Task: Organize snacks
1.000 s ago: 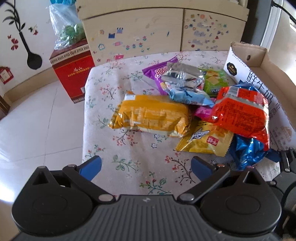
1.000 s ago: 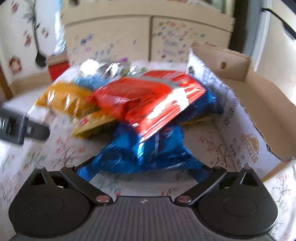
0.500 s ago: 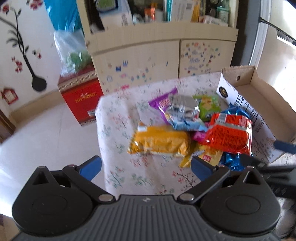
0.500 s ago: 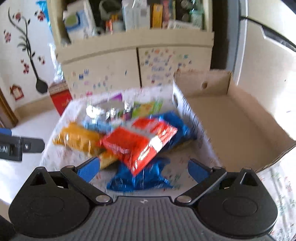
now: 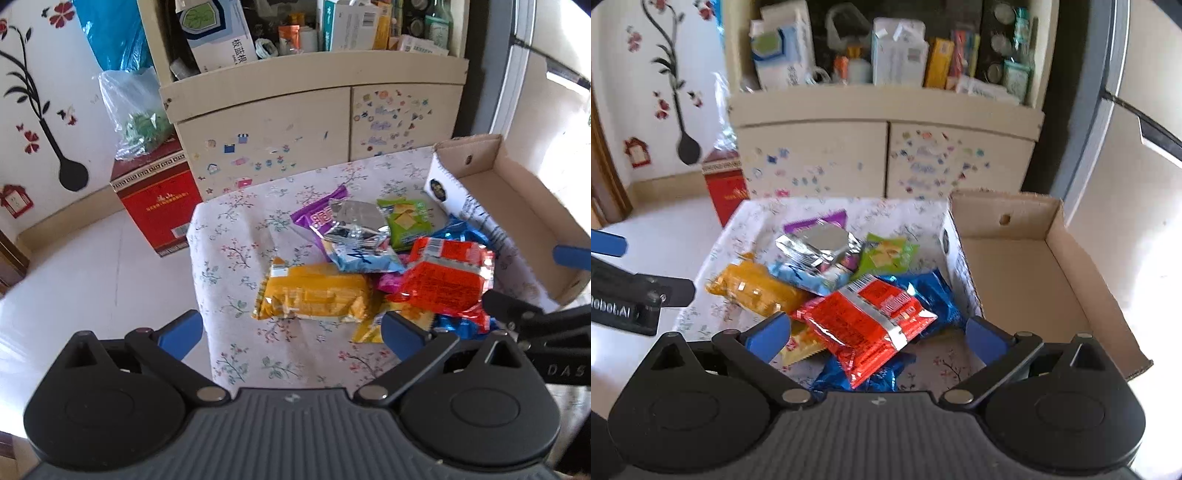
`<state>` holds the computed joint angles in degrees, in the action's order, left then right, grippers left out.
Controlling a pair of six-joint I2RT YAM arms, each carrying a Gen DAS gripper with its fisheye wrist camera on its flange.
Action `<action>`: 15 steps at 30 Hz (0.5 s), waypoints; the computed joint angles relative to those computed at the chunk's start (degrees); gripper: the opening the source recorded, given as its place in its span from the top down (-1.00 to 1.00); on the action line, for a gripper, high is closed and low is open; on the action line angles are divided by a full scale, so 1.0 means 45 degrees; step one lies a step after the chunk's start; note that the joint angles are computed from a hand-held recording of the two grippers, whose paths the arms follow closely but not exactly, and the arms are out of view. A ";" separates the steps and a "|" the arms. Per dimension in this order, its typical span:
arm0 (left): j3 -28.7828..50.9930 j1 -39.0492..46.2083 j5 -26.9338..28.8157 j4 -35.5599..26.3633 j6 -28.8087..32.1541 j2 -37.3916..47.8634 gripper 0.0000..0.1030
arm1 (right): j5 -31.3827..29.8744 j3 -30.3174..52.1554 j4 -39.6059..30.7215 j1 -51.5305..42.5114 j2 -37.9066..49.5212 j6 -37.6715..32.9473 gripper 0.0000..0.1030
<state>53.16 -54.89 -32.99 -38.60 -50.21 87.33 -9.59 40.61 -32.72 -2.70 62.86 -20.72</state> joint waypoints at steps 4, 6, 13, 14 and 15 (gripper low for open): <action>0.0086 0.0012 0.0137 0.0269 -0.0047 0.0771 -0.98 | 0.0626 -0.0575 0.0855 0.0193 -0.0083 0.0291 -1.00; 0.0115 0.0049 0.0285 0.0362 -0.0051 0.1019 -0.98 | 0.0765 -0.0407 0.0656 0.0158 0.0280 0.0509 -1.00; 0.0268 0.0016 0.0579 0.0557 -0.0564 0.1546 -0.98 | 0.1260 -0.0143 0.0050 0.0306 0.0747 0.0815 -1.00; 0.0304 0.0044 0.0613 0.0561 -0.0582 0.1622 -0.98 | 0.1319 -0.0123 -0.0002 0.0308 0.0764 0.0832 -1.00; 0.0340 0.0093 0.0652 0.0567 -0.0588 0.1698 -0.98 | 0.1361 -0.0094 -0.0036 0.0291 0.0797 0.0852 -1.00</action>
<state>54.69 -54.47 -30.05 -36.05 -52.86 94.97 -3.47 40.18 -32.88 -1.39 66.45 -16.88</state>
